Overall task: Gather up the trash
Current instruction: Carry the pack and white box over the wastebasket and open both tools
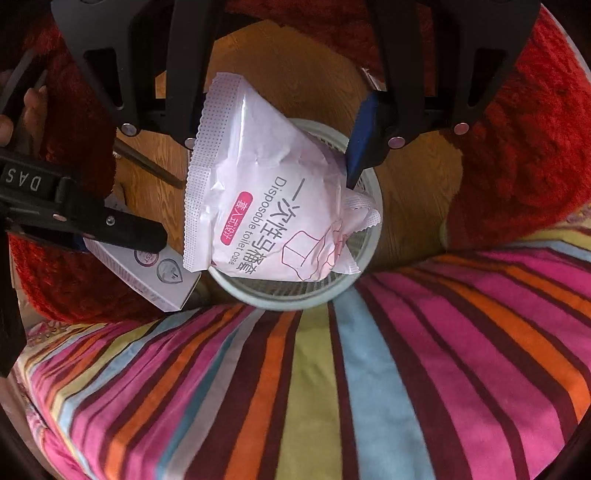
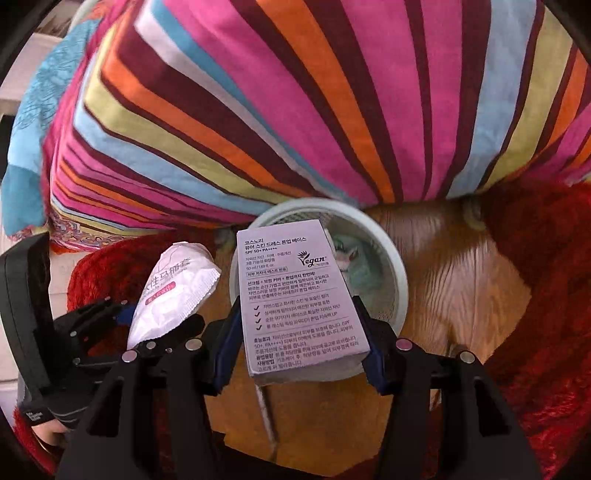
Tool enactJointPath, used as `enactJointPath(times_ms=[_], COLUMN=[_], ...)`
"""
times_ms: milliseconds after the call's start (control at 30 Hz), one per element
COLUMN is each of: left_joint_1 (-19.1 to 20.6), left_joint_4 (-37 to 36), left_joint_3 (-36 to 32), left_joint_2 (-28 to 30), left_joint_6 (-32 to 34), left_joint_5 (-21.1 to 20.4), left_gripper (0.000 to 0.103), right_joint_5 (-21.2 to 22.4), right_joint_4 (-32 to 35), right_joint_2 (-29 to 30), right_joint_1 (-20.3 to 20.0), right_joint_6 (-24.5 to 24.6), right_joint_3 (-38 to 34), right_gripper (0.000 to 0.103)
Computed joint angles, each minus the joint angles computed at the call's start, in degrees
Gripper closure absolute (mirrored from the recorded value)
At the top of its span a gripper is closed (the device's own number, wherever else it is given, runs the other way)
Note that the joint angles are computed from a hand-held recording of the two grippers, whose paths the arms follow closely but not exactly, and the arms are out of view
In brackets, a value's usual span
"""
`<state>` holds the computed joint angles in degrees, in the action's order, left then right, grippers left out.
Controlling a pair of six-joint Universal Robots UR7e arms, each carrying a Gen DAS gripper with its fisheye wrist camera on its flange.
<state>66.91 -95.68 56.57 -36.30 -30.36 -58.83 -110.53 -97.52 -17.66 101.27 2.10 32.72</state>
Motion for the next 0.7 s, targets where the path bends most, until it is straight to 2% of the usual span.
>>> enactJointPath(times_ms=[700], left_joint_1=[1.38], left_joint_4=[8.45], left_joint_3=[-6.34], left_joint_2=[3.41], left_joint_6=[-2.04], left_joint_5=[-2.57], left_gripper=[0.050], right_joint_5=[1.00], right_joint_4=[15.84], right_joint_2=[8.17], right_joint_1=[-0.69], right_joint_6=[6.27], right_joint_3=[-14.89], right_gripper=[0.050])
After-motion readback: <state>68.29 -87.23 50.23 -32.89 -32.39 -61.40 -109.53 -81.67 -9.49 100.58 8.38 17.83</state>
